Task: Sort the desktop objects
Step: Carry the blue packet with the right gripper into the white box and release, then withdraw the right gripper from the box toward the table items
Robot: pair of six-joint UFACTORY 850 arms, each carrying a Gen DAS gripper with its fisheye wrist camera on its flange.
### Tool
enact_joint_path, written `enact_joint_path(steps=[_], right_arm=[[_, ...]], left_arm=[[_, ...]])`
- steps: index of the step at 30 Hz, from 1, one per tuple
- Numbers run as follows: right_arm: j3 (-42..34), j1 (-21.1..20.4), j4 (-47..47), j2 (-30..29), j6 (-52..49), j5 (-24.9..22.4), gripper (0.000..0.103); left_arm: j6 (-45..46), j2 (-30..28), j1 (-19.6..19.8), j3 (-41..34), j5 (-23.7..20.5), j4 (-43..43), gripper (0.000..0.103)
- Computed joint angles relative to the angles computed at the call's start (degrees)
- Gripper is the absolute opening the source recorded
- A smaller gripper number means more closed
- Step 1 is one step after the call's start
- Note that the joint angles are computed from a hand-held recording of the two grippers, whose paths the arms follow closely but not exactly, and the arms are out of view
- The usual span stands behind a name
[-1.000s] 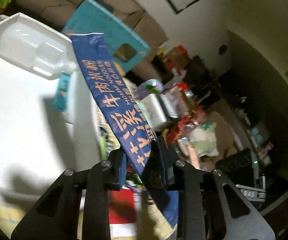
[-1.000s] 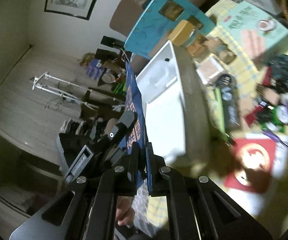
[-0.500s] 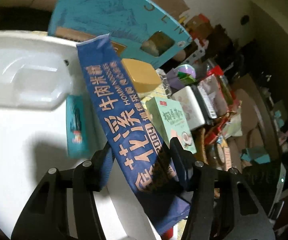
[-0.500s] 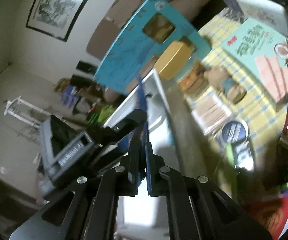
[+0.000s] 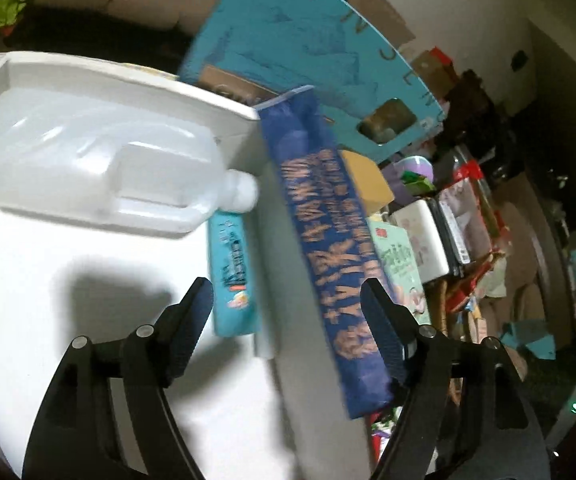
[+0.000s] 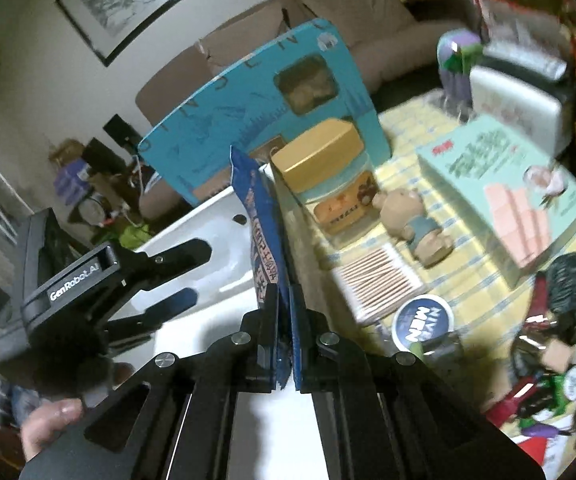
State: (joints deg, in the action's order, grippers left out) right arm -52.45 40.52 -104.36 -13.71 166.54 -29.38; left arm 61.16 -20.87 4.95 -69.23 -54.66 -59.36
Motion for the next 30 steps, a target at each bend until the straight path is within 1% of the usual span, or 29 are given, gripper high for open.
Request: enact_joint_path(steps=[2, 4, 9, 12, 14, 15, 16, 18, 20, 21, 23, 24, 26, 30], right_arm=[[-0.55, 1.53, 5.02, -0.14, -5.72, -2.15, 0.004], [-0.83, 2.48, 8.09, -0.2, -7.72, -3.28, 0.004], [-1.41, 3.55, 11.96, -1.19, -7.74, -2.0, 0.004], [-1.94, 4.37, 14.23, -1.98, -8.8, -2.53, 0.004], [-2.54, 3.92, 16.85, -2.68, -10.48, -1.69, 0.005], [-2.54, 3.62, 17.14, -2.82, -10.49, -1.29, 0.002], [-2.51, 3.46, 17.2, -2.78, -10.34, -1.03, 0.002], [-3.39, 2.96, 20.51, -2.83, -15.27, 0.68, 0.006], [-4.02, 2.74, 23.99, -2.75, -20.58, 1.42, 0.007], [-3.85, 2.7, 24.95, -2.33, -21.81, 1.41, 0.012], [-3.25, 3.2, 25.63, -1.37, -22.75, -0.91, 0.025], [-2.93, 3.56, 25.89, -0.87, -23.5, -2.67, 0.026], [-2.27, 3.45, 25.77, -0.04, -24.86, -3.19, 0.025], [0.68, 2.33, 21.76, 2.7, -21.4, 0.16, 0.025]], left_arm=[[-0.07, 0.74, 0.8, 1.23, -0.08, 0.18, 0.073], [-0.22, 1.36, 1.34, 2.34, -0.24, 0.72, 0.073], [-2.16, 2.6, 2.41, 4.33, -0.56, 4.5, 0.073], [-2.56, 3.38, 1.99, 5.57, -0.3, 6.75, 0.073], [-3.47, 3.66, 1.48, 6.23, 0.42, 8.39, 0.073], [-3.67, 3.66, 1.39, 6.42, 0.27, 8.63, 0.072], [-3.92, 3.57, 1.34, 6.58, -0.02, 8.84, 0.072], [-4.12, 3.39, 1.42, 6.81, -0.38, 9.01, 0.072], [-4.5, 3.32, 1.27, 6.89, -0.13, 9.46, 0.072], [-4.53, 3.29, 1.2, 6.91, -0.07, 9.5, 0.072], [-4.55, 3.28, 0.95, 6.88, 0.45, 9.62, 0.072], [-4.76, 3.21, 0.78, 6.75, 0.73, 9.94, 0.073], [-5.5, 2.96, 0.12, 6.58, 1.42, 10.51, 0.073], [-6.51, 2.66, -1.15, 6.67, 3.0, 11.49, 0.072]])
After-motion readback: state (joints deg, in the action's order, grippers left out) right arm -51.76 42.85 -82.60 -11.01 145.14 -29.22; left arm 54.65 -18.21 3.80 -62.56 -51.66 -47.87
